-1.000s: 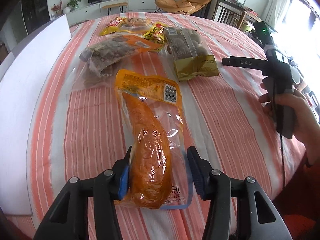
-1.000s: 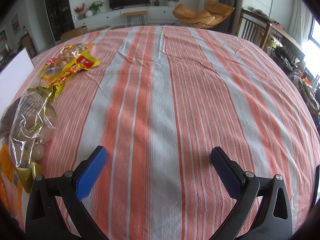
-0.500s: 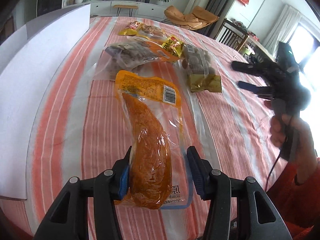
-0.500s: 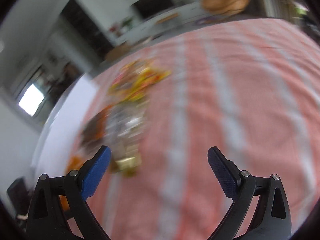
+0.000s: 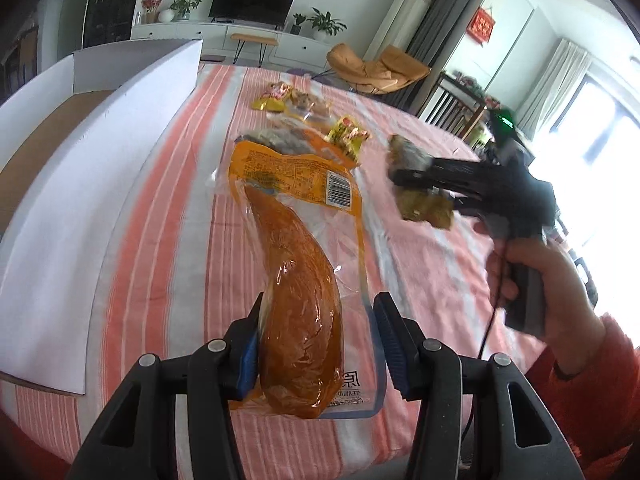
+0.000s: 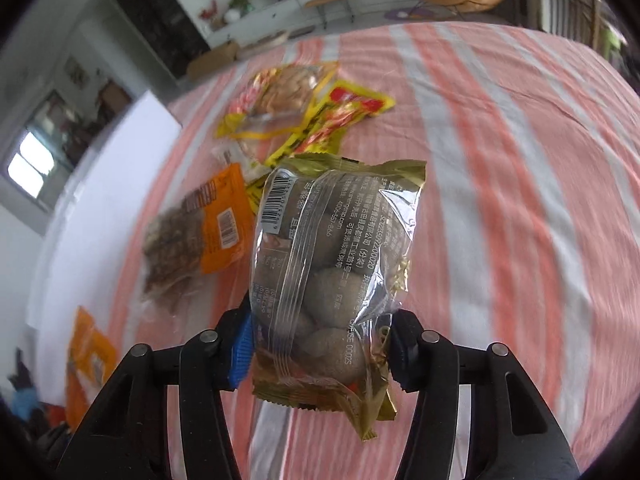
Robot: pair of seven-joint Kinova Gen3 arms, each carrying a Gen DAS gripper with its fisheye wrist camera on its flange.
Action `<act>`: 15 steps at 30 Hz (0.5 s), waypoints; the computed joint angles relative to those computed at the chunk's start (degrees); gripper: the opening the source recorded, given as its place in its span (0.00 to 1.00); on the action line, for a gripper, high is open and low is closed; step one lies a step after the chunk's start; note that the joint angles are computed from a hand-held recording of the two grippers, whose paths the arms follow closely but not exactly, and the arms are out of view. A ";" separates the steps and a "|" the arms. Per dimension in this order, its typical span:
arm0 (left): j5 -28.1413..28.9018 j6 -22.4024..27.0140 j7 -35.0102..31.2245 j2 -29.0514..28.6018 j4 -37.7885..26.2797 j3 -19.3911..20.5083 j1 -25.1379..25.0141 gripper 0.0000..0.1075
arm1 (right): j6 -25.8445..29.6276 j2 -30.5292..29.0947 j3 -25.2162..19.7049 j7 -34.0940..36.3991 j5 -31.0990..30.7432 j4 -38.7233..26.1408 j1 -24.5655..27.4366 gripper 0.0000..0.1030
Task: Organize snacks
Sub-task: 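Carry both held bags over the cardboard box and open both tools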
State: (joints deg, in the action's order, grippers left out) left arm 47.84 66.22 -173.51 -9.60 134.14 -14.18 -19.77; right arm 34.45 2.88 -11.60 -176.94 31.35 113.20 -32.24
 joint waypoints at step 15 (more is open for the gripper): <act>4.43 13.90 5.68 10.64 -23.30 -6.10 -16.73 0.47 | -3.12 -1.75 -8.09 13.36 -3.07 -17.50 -2.18 0.55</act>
